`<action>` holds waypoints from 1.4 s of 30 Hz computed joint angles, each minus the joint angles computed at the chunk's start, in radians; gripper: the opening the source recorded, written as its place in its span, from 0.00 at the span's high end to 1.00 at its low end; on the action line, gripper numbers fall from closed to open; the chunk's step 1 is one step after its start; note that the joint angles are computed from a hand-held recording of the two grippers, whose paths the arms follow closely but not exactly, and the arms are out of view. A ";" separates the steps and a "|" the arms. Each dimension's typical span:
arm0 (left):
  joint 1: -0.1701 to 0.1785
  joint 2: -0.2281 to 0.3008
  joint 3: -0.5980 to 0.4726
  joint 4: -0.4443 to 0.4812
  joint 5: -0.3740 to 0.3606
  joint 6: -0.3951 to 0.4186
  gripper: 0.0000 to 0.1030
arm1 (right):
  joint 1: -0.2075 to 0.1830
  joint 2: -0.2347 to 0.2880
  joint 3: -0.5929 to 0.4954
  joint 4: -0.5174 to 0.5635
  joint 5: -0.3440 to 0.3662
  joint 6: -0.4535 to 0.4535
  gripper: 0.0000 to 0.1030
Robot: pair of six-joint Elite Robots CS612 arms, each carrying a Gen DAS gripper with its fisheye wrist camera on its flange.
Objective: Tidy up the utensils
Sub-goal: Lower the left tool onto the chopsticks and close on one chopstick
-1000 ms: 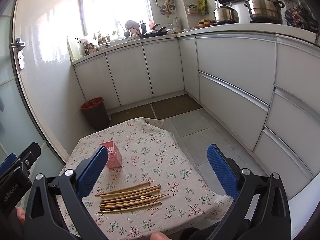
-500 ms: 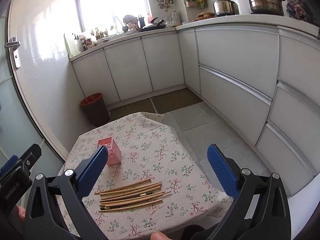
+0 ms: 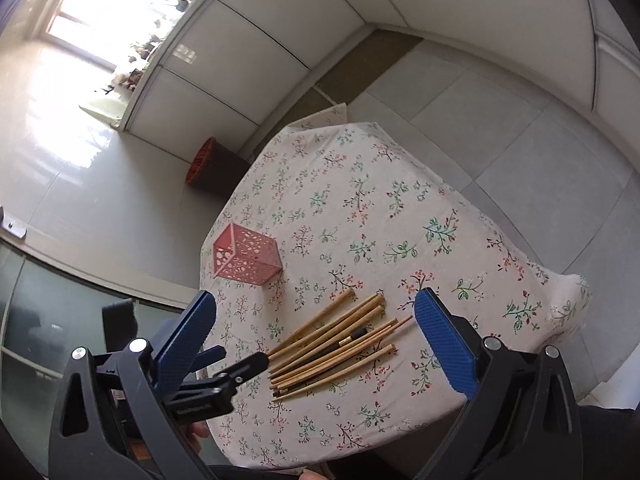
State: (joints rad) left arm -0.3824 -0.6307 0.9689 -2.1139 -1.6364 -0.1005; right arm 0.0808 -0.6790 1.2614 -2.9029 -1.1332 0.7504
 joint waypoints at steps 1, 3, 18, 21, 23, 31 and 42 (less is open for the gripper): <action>-0.006 0.032 -0.051 0.059 0.020 0.037 0.07 | -0.004 0.012 -0.010 0.008 0.009 0.017 0.06; -0.013 0.097 -0.154 0.155 0.045 0.102 0.07 | -0.013 0.033 -0.028 0.020 0.032 0.040 0.06; -0.019 0.345 -0.580 0.511 0.133 0.392 0.42 | -0.033 0.074 -0.070 0.157 0.079 0.068 0.06; -0.011 0.359 -0.599 0.510 0.109 0.417 0.40 | -0.024 0.069 -0.070 0.186 0.052 0.058 0.06; -0.006 0.347 -0.563 0.469 0.087 0.445 0.43 | -0.019 0.066 -0.070 0.213 0.040 0.056 0.06; 0.001 0.258 -0.372 0.288 0.060 0.540 0.86 | -0.006 0.082 -0.060 0.298 0.138 0.214 0.07; 0.058 0.008 0.075 -0.240 0.003 0.437 0.93 | 0.060 0.125 -0.137 0.426 0.094 0.321 0.54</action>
